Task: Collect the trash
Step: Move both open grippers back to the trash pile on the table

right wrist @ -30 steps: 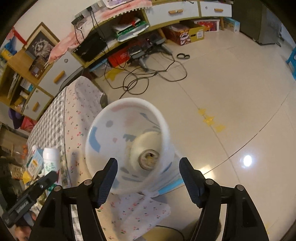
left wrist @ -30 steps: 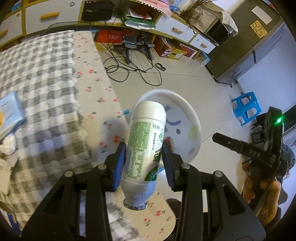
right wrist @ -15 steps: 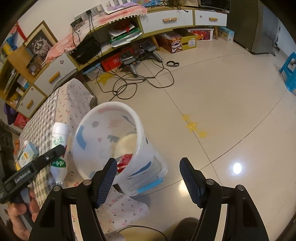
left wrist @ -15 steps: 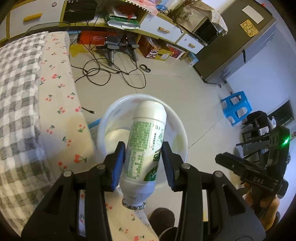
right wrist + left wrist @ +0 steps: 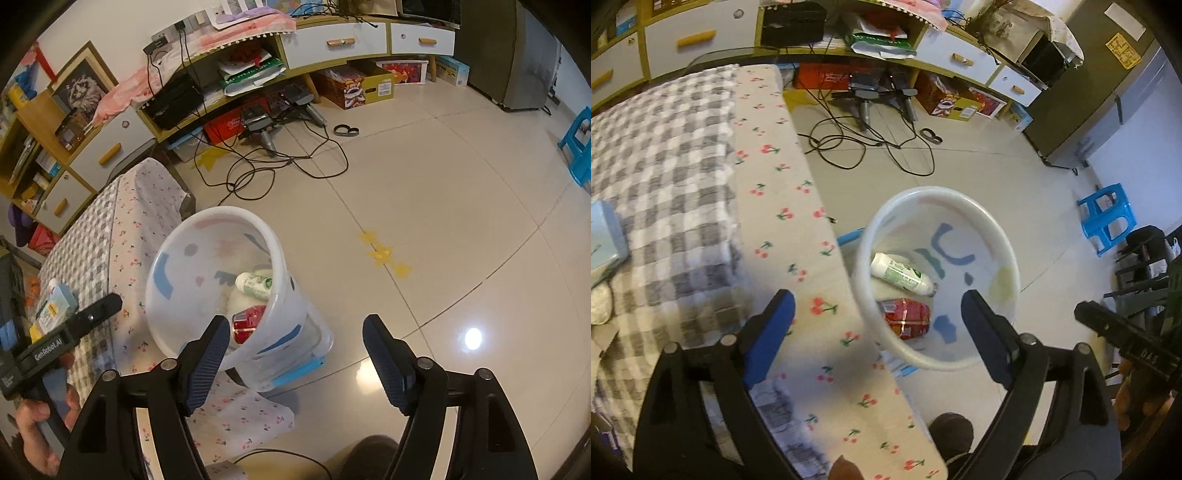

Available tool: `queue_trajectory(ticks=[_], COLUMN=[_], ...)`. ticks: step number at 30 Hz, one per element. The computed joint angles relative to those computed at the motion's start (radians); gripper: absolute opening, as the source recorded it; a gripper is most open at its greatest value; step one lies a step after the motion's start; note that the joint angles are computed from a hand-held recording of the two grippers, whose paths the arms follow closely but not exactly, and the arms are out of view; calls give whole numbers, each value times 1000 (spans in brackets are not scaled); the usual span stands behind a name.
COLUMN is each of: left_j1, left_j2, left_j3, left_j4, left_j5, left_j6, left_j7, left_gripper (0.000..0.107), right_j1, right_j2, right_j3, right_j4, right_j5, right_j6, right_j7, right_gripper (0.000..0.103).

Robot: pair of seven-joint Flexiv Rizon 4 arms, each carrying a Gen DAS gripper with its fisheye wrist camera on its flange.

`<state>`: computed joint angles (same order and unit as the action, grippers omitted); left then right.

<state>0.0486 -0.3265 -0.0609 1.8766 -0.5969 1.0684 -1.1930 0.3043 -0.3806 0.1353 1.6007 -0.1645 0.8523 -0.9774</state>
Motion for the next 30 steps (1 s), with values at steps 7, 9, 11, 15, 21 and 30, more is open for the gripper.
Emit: queue_trajectory(ticks=[7,9,11,15,21,30], left_j1=[7,8,12,15,37,93], left_j2=[43,56,72,113,159,222], left_j3=[22,36,44,65,109,162], left_j4=[45,55,69,107,154,207], left_j5=[10,26,34,58,114,165], left_j6=[17,11,8,32,44,38], left_j7=[-8,-20,-23,-21,-45,-68], left_gripper=[100,100,101,101,102,102], right_j1=[11,14,24,38,65,114], right_j2=[-12,-16,-18,-22,-38,-80], right_j3=[11,16,14,17,26,38], right_j4=[-19,-26,-29,-32,-59,-119], right_j5=[0,6,-2,-5,-14,-18], right_j6=[-7,-11,-14,-10,-12,-32], right_j7=[-22,-39,-42,-47,-70,-91], right_gripper=[81,82,82,83,85,85])
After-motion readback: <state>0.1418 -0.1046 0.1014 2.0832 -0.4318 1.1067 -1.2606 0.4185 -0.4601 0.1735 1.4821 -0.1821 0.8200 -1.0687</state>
